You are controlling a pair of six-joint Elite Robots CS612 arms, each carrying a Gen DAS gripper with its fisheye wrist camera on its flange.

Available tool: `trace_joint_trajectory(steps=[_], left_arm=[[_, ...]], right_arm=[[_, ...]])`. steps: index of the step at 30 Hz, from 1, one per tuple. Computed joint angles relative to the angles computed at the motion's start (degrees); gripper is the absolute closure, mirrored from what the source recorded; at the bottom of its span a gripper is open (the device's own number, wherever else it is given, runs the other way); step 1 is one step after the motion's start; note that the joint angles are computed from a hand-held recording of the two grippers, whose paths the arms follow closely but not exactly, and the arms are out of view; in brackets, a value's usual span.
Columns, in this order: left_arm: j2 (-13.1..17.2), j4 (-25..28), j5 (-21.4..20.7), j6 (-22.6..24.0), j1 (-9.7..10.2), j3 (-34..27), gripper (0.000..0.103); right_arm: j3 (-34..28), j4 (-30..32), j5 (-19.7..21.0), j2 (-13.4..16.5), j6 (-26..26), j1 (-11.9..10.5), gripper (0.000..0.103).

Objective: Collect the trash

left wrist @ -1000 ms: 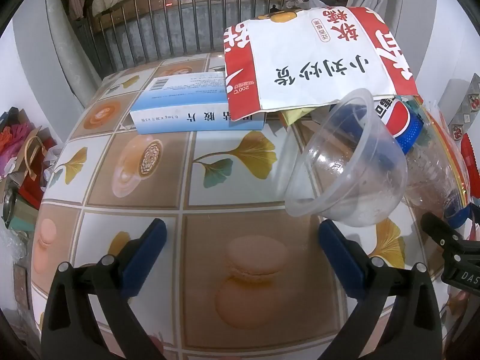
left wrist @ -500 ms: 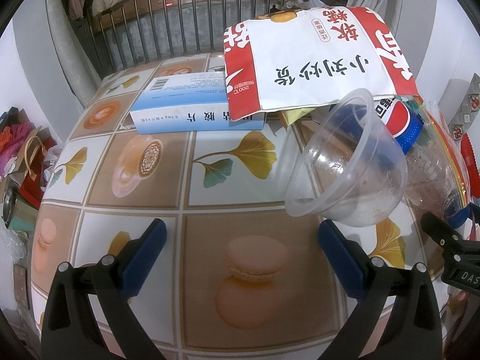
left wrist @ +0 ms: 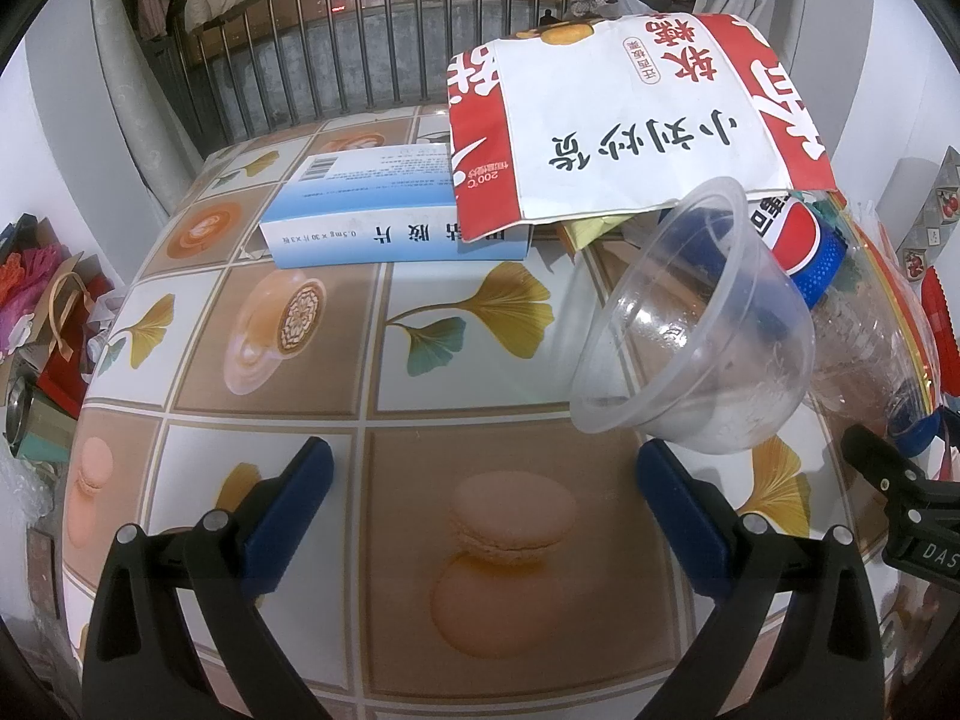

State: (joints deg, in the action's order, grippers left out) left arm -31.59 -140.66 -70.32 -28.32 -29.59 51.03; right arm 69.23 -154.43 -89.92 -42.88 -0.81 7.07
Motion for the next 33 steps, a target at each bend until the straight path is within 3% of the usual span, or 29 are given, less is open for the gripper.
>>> trace_joint_trajectory(steps=[6, 23, 33], left_arm=[[-0.02, -0.05, -0.11, 0.04, 0.02, 0.03, 0.004], [0.38, -0.23, -0.49, 0.89, 0.1, -0.57, 0.004], [-1.48, -5.27, -3.09, 0.32, 0.32, 3.4, 0.004]], right_arm=[[0.66, -0.27, -1.51, -0.36, 2.45, 0.31, 0.006], [2.3, -1.08, -0.81, -1.31, 1.21, 0.89, 0.006], [1.6, -0.78, -1.48, -0.92, 2.44, 0.95, 0.006]])
